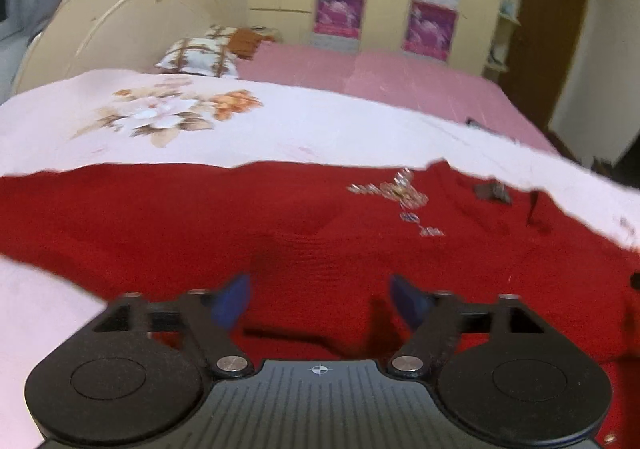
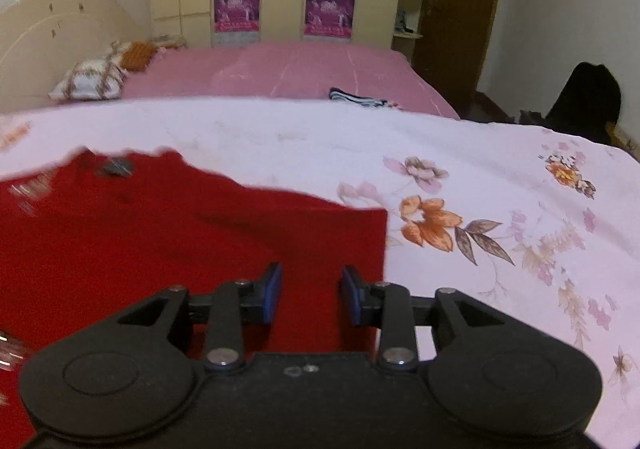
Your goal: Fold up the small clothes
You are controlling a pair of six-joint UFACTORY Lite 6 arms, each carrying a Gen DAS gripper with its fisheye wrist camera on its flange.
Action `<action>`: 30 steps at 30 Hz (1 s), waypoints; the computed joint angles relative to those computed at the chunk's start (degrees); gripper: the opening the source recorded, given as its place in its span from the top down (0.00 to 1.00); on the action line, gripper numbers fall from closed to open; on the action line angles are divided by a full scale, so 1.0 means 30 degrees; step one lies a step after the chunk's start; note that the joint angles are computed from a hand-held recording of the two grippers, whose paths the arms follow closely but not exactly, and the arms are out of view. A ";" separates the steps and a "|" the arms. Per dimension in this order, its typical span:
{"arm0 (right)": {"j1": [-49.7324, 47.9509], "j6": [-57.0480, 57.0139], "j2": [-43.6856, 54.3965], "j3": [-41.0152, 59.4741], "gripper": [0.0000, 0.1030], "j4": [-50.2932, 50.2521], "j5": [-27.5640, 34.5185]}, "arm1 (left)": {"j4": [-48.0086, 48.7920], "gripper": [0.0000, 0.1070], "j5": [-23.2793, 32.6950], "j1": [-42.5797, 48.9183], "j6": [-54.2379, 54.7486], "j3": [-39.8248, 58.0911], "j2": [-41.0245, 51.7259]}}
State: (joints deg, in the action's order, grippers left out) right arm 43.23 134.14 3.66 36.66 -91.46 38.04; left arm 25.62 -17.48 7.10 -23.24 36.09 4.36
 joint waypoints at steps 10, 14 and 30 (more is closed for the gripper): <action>0.4745 -0.0056 0.2726 0.5217 0.59 0.0854 -0.0796 | 1.8080 0.08 -0.2257 0.9488 -1.5981 0.0698 -0.1062; 0.5838 -0.2043 0.5827 0.9353 0.58 0.2506 -0.0885 | 2.1727 0.09 -0.4359 1.3613 -1.9295 0.4070 0.2340; 0.6639 -1.3605 1.9510 3.0355 0.49 1.2807 0.1237 | 2.9927 0.31 -0.9639 1.8316 -3.3172 2.5566 1.8733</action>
